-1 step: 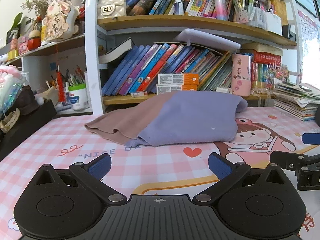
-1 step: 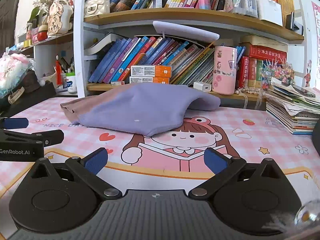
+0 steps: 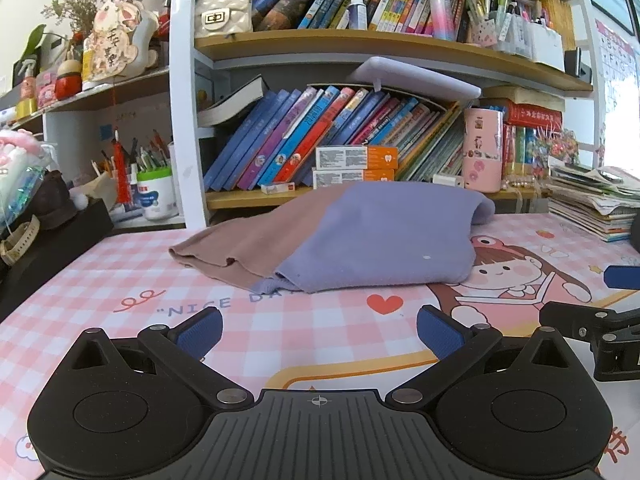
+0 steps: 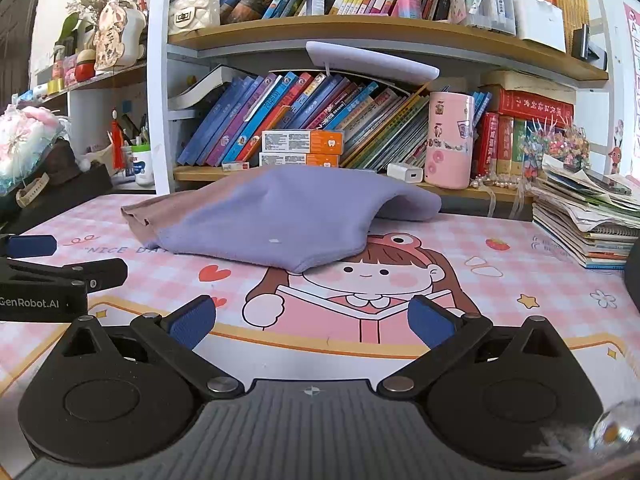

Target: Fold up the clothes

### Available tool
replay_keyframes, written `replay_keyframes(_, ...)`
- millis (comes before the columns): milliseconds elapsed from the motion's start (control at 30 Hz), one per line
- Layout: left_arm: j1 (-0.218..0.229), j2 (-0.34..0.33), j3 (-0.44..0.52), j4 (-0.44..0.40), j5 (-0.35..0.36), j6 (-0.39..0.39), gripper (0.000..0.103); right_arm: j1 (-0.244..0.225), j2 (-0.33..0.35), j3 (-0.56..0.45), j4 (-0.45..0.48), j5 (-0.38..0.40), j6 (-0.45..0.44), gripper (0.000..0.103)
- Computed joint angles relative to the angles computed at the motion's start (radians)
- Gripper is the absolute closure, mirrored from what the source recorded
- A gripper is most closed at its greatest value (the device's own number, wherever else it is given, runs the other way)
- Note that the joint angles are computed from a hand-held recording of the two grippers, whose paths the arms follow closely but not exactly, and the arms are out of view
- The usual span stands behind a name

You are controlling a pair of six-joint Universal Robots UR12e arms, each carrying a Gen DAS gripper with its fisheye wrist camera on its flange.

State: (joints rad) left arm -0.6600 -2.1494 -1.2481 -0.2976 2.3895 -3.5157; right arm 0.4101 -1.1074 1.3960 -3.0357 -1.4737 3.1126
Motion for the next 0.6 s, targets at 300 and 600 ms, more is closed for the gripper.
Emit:
replay_keyframes(300, 0.002, 0.004, 0.000, -0.033, -0.006, -0.012, 0.000, -0.001, 0.000, -0.006, 0.013, 0.002, 0.002, 0.000)
replay_keyframes(600, 0.002, 0.004, 0.001, -0.030, -0.005, -0.006, 0.000, 0.001, 0.001, 0.000, 0.004, -0.004, 0.001, 0.000)
